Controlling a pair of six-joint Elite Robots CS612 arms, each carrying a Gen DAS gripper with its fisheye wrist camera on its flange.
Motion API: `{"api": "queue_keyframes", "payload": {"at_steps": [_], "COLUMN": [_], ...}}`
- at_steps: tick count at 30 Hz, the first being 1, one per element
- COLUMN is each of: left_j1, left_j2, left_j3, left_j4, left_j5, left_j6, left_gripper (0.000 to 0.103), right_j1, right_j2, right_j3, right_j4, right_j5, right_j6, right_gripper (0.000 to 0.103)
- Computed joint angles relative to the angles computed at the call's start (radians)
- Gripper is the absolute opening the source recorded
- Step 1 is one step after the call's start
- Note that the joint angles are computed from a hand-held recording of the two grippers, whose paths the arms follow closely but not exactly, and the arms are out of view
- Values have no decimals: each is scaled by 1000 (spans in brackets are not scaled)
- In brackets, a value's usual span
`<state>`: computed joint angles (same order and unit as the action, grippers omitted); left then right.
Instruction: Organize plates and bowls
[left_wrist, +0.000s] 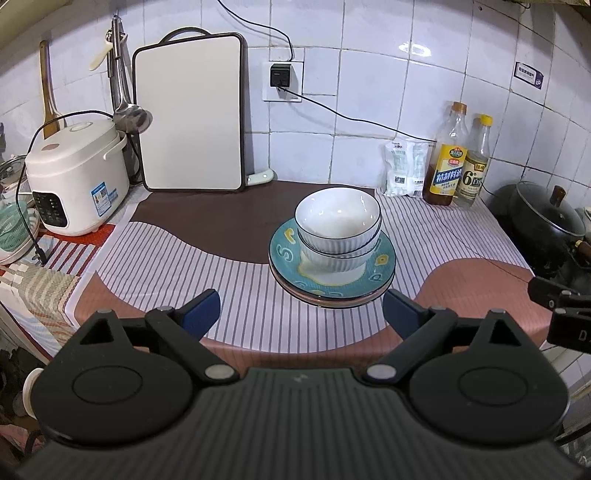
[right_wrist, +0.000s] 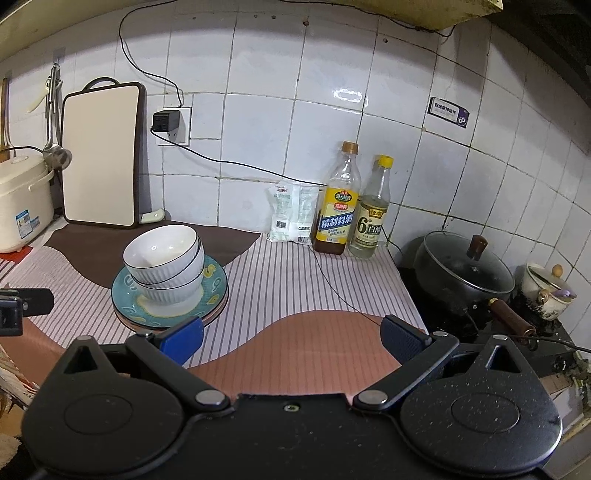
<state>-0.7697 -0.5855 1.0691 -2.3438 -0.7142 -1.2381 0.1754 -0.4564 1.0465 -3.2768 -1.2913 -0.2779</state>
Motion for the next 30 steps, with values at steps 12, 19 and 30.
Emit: {"api": "queue_keyframes", "payload": {"at_steps": [12, 19, 30], "left_j1": [5, 4, 3], "left_j2": [0, 2, 0], "left_j3": [-5, -6, -3], "left_j4": [16, 22, 24], "left_j5": [-35, -19, -3], "left_j6": [-16, -22, -35], "left_gripper": [97, 96, 96], "right_j1": [-3, -3, -3], "right_j2": [-2, 1, 4], "right_j3": [5, 2, -2], "right_j4": [-9, -9, -1], "right_j5": [-10, -9, -10], "right_j6": [22, 24, 22], "right_gripper": [103, 103, 103]}}
